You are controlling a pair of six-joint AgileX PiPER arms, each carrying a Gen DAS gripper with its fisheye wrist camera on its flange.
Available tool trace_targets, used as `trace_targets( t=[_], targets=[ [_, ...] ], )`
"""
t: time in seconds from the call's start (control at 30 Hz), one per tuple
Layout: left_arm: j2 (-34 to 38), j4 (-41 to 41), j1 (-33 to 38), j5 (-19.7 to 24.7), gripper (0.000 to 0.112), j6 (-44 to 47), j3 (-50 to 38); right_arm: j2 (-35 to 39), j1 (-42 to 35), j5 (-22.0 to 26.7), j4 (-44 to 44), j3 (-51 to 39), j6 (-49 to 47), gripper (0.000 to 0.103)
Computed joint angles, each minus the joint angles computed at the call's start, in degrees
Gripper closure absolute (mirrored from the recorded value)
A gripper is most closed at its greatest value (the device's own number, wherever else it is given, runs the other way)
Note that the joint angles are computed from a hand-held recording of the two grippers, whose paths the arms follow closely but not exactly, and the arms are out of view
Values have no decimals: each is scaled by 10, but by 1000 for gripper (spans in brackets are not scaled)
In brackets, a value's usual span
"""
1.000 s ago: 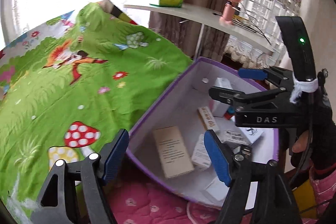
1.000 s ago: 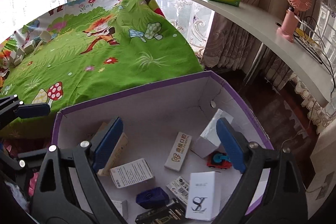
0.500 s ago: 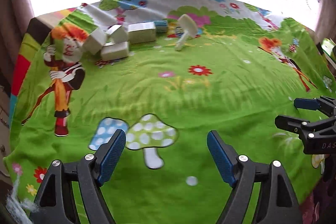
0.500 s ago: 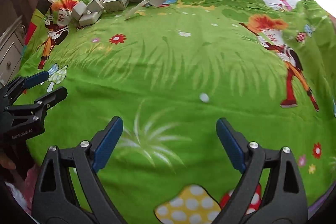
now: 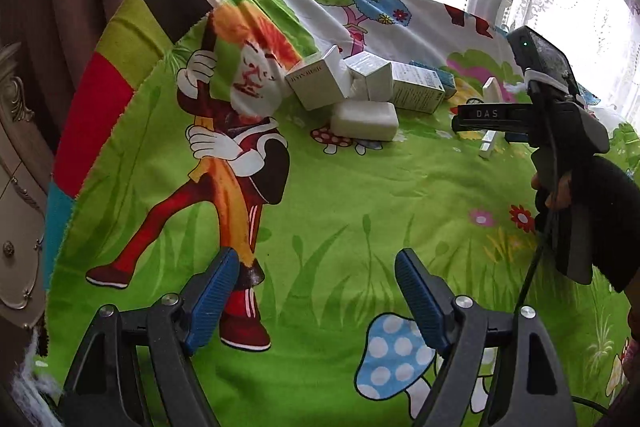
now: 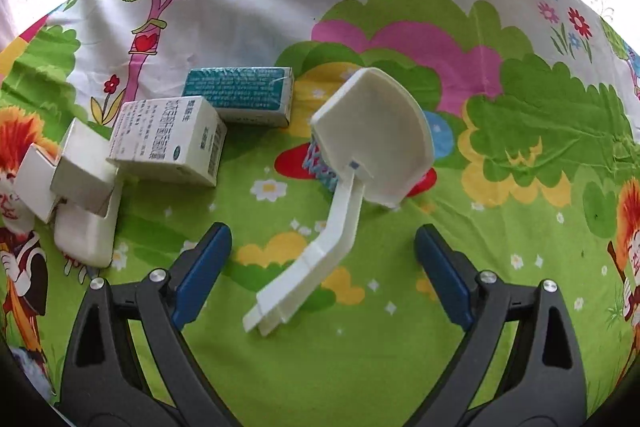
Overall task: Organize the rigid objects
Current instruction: 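Grasp the white basketball-hoop toy with the right gripper while the left grasps a white cube box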
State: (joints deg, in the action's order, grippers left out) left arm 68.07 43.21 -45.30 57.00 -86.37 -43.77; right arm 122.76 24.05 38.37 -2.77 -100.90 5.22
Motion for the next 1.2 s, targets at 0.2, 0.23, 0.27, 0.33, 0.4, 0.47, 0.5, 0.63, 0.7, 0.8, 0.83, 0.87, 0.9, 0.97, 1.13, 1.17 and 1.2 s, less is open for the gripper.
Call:
trace_targets(
  t=[0.2,0.23,0.27,0.33,0.4,0.47,0.5,0.63,0.7,0.8,0.83,0.87,0.9,0.97,1.13,1.17,1.2],
  targets=[
    [45,-46,117,-106,31,98,-43,-100,-29,-63,131,152,-214,87],
    [56,-43,132,-113,31,107,-55,-134,-37,-93,153,209,-257,87],
    [69,-32,142,-111,31,112,-70,-166,-49,-112,185,258,-303,87],
    [108,2,156,-81,31,129,-116,-222,-80,-126,267,338,-402,87],
    [147,13,179,-62,31,166,-164,-267,-108,-131,340,401,-487,86],
    [193,5,208,-45,29,215,-217,-290,-124,-128,391,436,-537,86],
    [218,16,216,-34,29,227,-240,-299,-128,-124,403,446,-547,86],
    [280,38,235,-24,47,277,-287,-302,-114,-136,364,445,-508,86],
    [239,-5,238,-71,65,275,-252,-298,-108,-148,350,446,-499,86],
    [149,11,169,-106,65,187,-155,-301,-114,-144,365,450,-514,86],
    [117,10,142,-116,65,156,-122,-304,-117,-140,372,452,-521,86],
    [87,7,115,-126,65,125,-92,-304,-118,-140,375,453,-524,86],
    [60,11,86,-129,65,91,-64,-304,-117,-142,373,453,-523,86],
    [26,36,12,-97,65,17,-28,-303,-114,-148,367,454,-518,86],
    [-15,50,-117,-31,65,-101,17,-307,-109,-157,359,462,-514,86],
    [-21,51,-136,-22,65,-119,24,-311,-111,-154,367,466,-521,86],
    [-24,49,-151,-17,65,-130,30,-318,-112,-154,369,474,-525,87]
  ],
)
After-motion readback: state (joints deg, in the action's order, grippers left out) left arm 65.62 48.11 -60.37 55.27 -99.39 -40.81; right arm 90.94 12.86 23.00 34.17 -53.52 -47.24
